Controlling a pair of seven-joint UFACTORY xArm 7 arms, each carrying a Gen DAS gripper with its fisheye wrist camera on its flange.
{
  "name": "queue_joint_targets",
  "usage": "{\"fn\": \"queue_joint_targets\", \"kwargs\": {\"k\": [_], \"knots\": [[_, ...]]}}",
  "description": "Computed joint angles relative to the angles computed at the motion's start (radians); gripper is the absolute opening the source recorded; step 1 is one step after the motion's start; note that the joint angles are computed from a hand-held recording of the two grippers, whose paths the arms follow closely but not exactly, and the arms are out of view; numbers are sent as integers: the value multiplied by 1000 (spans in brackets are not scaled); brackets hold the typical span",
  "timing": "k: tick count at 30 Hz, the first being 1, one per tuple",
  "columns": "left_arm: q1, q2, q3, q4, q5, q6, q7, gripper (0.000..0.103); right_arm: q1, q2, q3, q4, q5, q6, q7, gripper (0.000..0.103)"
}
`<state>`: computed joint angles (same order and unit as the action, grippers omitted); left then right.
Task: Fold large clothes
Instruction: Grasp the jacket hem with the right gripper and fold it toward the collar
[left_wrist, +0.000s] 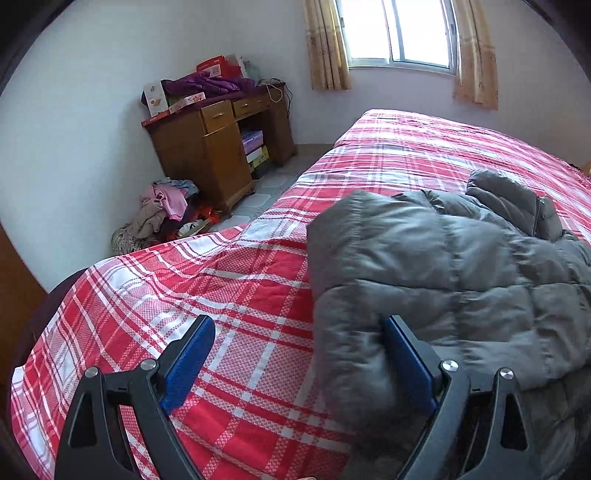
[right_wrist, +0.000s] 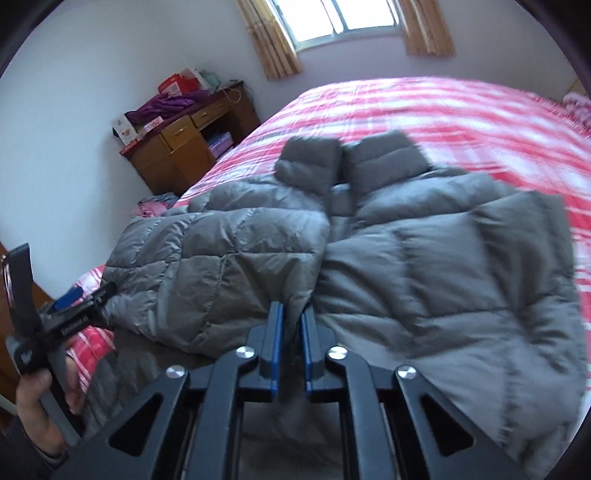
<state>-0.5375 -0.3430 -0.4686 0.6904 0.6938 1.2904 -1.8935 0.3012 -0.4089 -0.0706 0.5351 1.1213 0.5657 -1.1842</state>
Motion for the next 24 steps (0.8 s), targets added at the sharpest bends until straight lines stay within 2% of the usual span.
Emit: {"fn": "queue_joint_targets", "kwargs": {"k": [4, 6, 10, 12, 13, 15, 16, 17, 20, 24], "knots": [[-5, 27, -6, 19, -11, 28, -1, 92, -45, -41, -31, -29, -50, -14, -4, 9], [-10, 37, -1, 21, -13, 28, -2, 92, -67, -52, -30, -47, -92, -70, 6, 8], [-20, 40, 8, 17, -15, 24, -13, 92, -94, -32, -86, -38, -146, -67, 30, 8], [-23, 29, 10, 12, -17, 24, -19, 92, -101, -19, -113, -22, -146, -26, 41, 8], [-23, 26, 7, 13, -17, 31, -22, 92, -103, -19, -116, -18, -138, -18, 45, 14], [-21, 28, 3, 21, -23, 65, -25, 92, -101, -12, -117, 1, -115, 12, 59, 43], [-23, 18, 2, 17, -25, 75, -34, 92, -100, -13, -112, 4, -107, 25, 60, 67], [-24, 5, 0, 9, -29, 84, -44, 92, -90, -19, -102, 4, -84, 21, 49, 74], [-24, -40, 0, -20, -51, 97, -67, 92, -62, -18, -63, 9, -49, 10, 44, 74], [-14, -92, 6, -63, -83, 66, -59, 92, -26, 42, -26, 45, -7, 31, 58, 71]]}}
